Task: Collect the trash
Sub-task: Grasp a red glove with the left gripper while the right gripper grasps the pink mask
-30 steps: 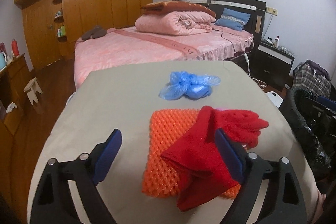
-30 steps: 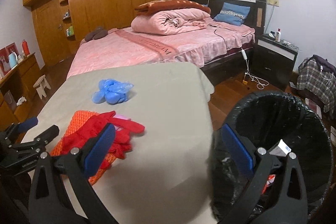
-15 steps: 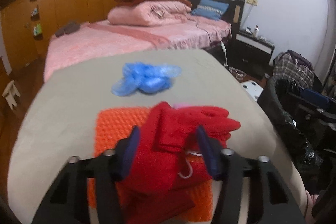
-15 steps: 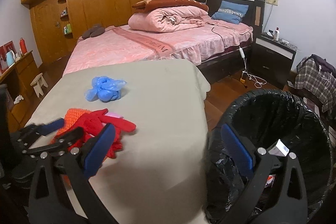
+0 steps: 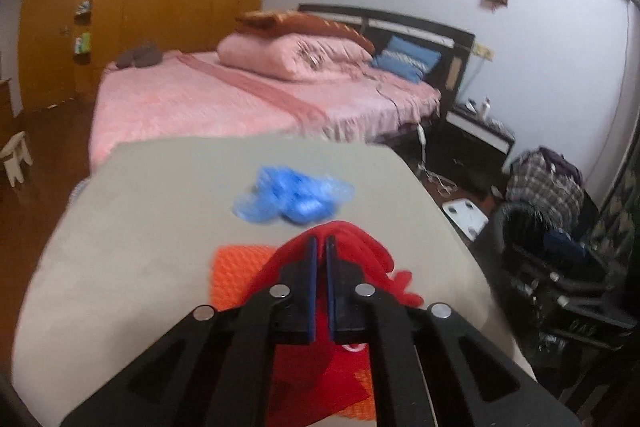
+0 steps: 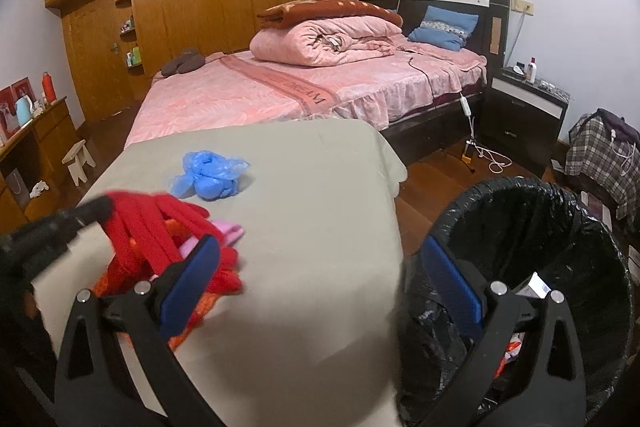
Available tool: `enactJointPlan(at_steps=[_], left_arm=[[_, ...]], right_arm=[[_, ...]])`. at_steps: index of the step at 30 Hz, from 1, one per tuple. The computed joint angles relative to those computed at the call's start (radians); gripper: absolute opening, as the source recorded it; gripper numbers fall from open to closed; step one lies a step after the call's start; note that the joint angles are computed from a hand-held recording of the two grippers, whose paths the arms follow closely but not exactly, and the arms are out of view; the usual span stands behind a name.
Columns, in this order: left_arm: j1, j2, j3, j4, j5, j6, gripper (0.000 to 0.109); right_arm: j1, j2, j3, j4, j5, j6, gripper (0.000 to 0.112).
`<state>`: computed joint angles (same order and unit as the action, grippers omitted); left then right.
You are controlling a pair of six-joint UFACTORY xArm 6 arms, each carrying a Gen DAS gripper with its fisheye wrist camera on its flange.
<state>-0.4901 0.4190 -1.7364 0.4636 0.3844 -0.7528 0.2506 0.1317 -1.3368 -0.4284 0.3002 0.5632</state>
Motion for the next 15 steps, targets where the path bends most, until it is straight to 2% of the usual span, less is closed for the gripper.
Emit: enactJointPlan(at_steps=[9, 15], left_arm=[[0.058, -0.148, 0.128, 0.204, 0.061, -0.154, 0.004], [0.083, -0.161, 0.194, 0.167, 0.076, -0.147, 0.004]], right_arm=[[0.044, 0.045, -0.056, 0.065, -0.002, -0.060, 0.098], [0.086, 0.124, -0.137, 0.067, -0.001, -0.052, 0.097]])
